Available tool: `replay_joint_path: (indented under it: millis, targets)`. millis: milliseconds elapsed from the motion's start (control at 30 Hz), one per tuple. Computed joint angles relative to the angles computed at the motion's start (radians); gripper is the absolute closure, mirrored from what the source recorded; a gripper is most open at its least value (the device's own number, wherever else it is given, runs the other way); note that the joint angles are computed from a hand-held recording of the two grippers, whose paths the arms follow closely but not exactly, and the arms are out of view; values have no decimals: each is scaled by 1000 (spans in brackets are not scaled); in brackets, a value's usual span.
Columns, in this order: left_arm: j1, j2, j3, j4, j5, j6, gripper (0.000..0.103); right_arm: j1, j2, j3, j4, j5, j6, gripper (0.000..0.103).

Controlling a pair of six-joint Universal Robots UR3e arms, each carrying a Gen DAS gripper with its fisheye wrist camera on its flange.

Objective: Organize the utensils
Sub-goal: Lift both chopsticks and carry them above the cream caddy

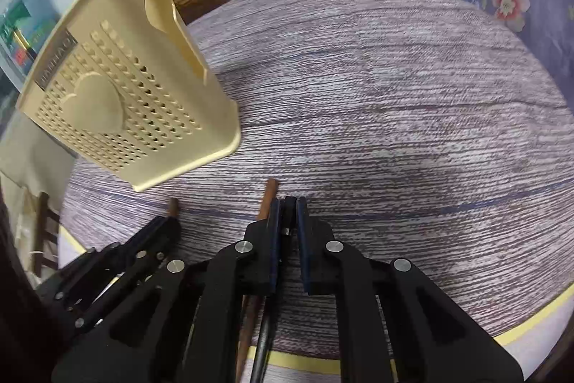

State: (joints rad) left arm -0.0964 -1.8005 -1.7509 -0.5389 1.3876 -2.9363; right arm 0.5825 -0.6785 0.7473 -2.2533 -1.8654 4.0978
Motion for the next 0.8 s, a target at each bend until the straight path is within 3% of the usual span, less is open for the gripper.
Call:
replay_joint_path:
  millis: [267, 467, 633, 800]
  targets:
    - [179, 201, -110, -8, -250, 35, 94, 20, -190, 301, -312, -11, -90, 93]
    - [377, 399, -147, -134, -483, 111, 95, 52, -358, 479, -501, -5, -189, 94]
    - [501, 509, -129, -232, -622, 165, 95, 97, -456, 510, -517, -68, -280, 95]
    - [525, 542, -132, -216, -644, 167, 95, 109, -459, 458, -486, -106, -341, 95]
